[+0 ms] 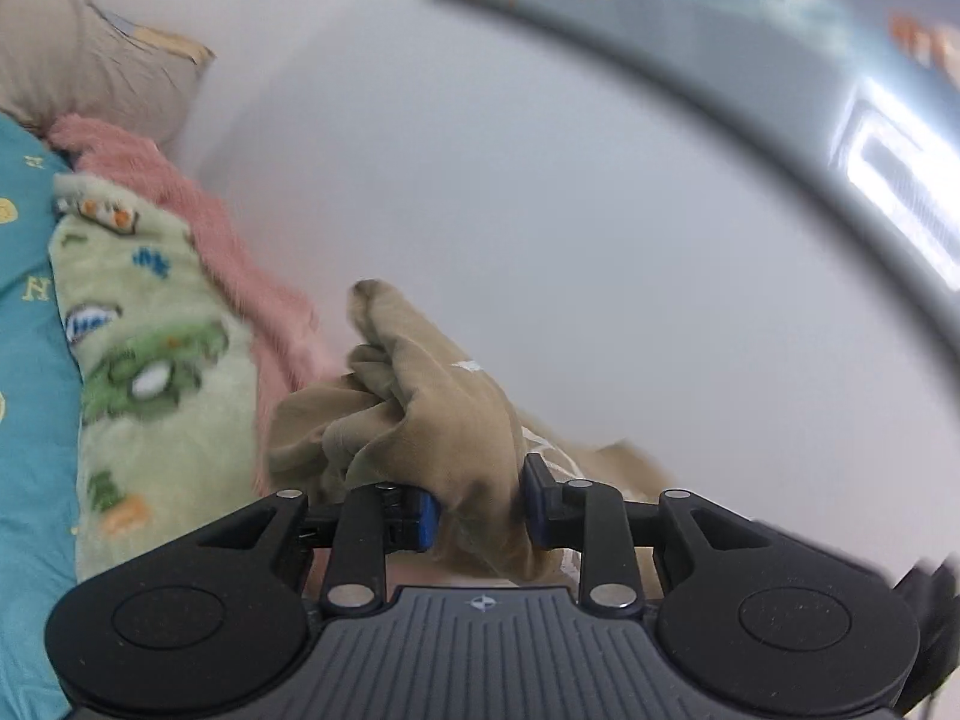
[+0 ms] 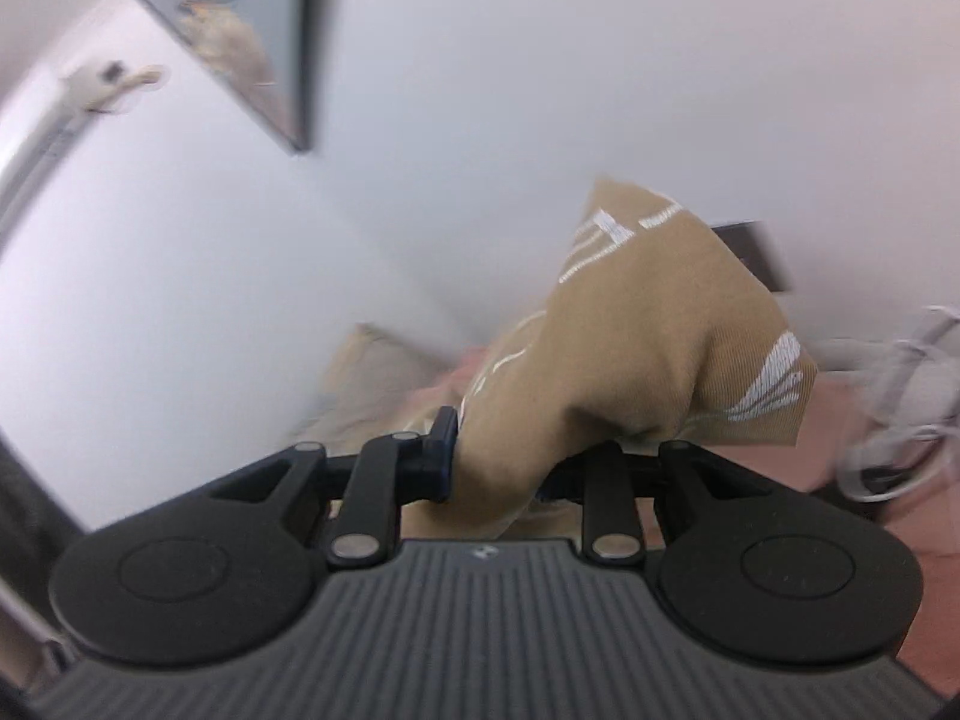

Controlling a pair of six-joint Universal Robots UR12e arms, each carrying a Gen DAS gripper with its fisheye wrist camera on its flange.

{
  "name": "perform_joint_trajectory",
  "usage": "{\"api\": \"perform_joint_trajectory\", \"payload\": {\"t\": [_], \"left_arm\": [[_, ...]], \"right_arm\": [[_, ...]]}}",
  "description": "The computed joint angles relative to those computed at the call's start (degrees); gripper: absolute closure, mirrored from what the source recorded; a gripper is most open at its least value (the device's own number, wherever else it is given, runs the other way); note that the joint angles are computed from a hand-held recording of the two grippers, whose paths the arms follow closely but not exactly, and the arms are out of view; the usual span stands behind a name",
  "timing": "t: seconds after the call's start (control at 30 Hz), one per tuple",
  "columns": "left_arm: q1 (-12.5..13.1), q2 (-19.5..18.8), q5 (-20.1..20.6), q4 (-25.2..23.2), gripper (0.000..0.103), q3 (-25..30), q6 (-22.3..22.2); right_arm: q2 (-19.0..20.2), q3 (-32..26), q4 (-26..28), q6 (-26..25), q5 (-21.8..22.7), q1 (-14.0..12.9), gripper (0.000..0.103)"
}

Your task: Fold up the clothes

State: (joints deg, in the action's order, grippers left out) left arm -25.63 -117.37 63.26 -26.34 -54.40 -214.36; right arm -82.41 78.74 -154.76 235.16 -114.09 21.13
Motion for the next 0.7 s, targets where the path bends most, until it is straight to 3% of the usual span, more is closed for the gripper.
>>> {"api": "perform_joint_trajectory", "payload": {"t": [0.07, 0.17, 0.23, 0.3, 0.4, 0.47, 0.57, 0.63, 0.7], "left_arm": [[-1.24, 0.24, 0.54, -5.42, 0.073, -1.78, 6.02], [-2.68, 2.63, 3.23, -11.62, 0.074, -7.67, 12.09], [-2.96, 4.07, 4.53, -7.96, 0.066, -11.9, 12.46], [-2.86, 5.12, 5.17, -3.77, 0.058, -15.36, 12.86], [-2.64, 5.07, 4.62, -3.68, 0.057, -15.46, 12.58], [-2.67, 5.08, 5.6, -6.44, 0.056, -13.85, 14.86], [-2.78, 5.95, 7.36, -10.56, 0.043, -12.03, 18.2], [-2.93, 6.73, 8.45, -10.89, 0.02, -11.89, 19.65], [-3.1, 7.84, 9.44, -9.96, 0.015, -12.35, 21.03]], "right_arm": [[-1.48, 2.89, 6.29, 3.82, -0.28, -0.31, 0.076], [-4.03, 8.84, 11.62, 11.83, 4.52, -0.99, 0.076], [-5.09, 12.71, 9.71, 13.64, 5.79, -0.74, 0.076], [-4.8, 13.67, 6.98, 10.13, 2.66, 0.71, 0.076], [-4.43, 13.44, 6.52, 8.73, 0.66, 1.3, 0.075], [-4.23, 12.63, 7.9, 9.81, 1.05, 1.05, 0.075], [-5.29, 12.25, 10.79, 12.48, 2.18, 0.87, 0.072], [-5.98, 11.94, 12.65, 13.88, 2.3, 1.09, 0.072], [-6.52, 11.34, 14.32, 14.59, 1.58, 1.65, 0.072]]}}
